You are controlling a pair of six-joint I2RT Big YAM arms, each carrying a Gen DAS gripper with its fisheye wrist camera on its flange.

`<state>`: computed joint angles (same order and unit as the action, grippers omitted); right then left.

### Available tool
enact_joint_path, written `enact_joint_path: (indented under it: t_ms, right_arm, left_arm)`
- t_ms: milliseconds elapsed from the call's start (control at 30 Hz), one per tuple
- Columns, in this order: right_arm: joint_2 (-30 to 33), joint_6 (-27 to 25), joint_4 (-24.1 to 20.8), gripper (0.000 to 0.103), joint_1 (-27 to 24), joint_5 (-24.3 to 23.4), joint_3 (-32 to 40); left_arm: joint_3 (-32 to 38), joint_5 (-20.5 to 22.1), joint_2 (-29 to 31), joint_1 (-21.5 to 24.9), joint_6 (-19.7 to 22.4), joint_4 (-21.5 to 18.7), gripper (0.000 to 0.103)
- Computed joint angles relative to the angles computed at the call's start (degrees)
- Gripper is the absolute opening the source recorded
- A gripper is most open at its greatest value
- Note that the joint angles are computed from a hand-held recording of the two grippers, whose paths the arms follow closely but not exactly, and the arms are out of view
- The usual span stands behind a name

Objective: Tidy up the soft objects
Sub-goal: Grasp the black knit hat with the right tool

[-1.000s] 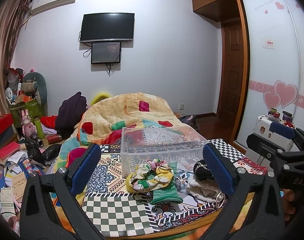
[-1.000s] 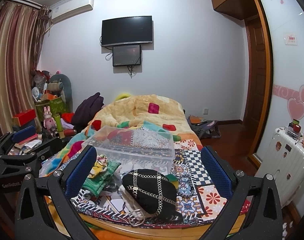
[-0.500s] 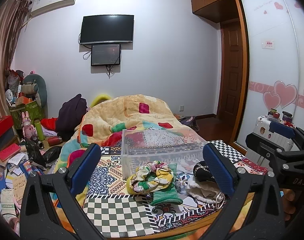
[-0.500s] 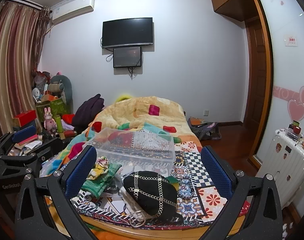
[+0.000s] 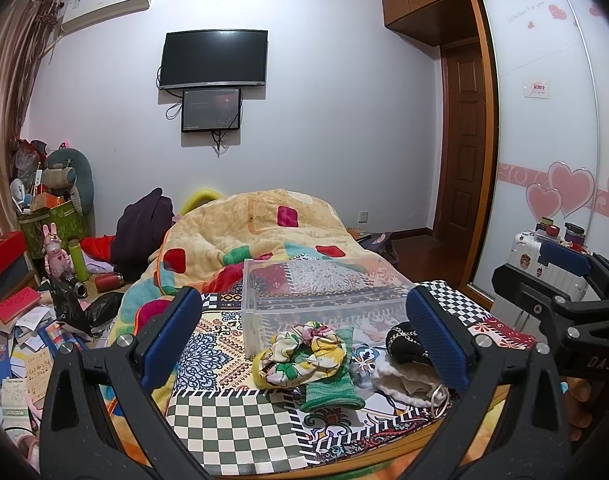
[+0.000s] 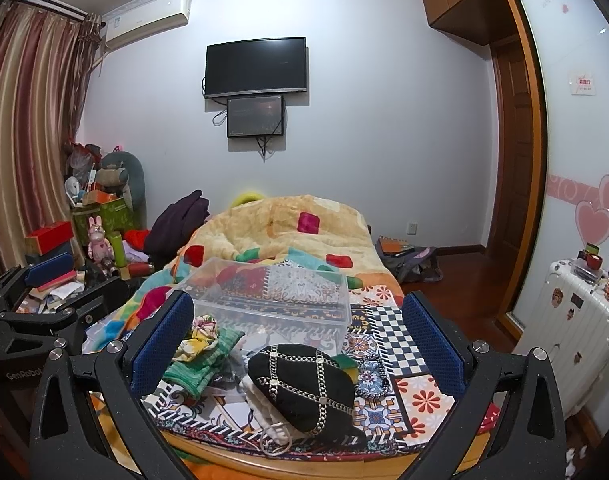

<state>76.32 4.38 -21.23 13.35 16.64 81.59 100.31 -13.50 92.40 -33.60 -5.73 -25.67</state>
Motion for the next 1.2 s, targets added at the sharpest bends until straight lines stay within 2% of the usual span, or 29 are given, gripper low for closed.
enact_joint_path:
  t_ms: [333, 733, 833, 967, 1033, 1200]
  right_arm:
    - [-0.11, -0.02, 0.46, 0.103, 0.07, -0.18, -0.49]
    - [0.61, 1.97, -1.31, 0.103, -0.92, -3.98, -0.15]
    - [1.34, 2.43, -2.87, 0.103, -1.42, -5.44, 0.31]
    - [2.45, 2.42, -5.1, 0.103, -1.95, -5.88, 0.65]
    - [3.06, 2.67, -6.51, 0.096, -2.39, -6.04, 0.85]
    - [5.17, 5.46, -12.13, 0.077, -4.82, -9.9, 2.77]
  left_arm:
    - [-0.01, 0.03, -0.02, -0.07, -0.01, -0.07, 0.103]
    - [0.11, 1.06, 0.3, 0.03, -0.05, -1.29, 0.103]
    - [1.32, 2.24, 1.35, 0.31, -0.3, -3.47, 0.103]
    - [3.88, 1.75, 3.61, 0.43, -0.1, -7.19, 0.103]
    - [5.67, 2.64, 5.11, 0.76, -0.52, -9.63, 0.103]
    - [10.91, 5.71, 9.4, 1.92, -1.36, -15.98, 0.085]
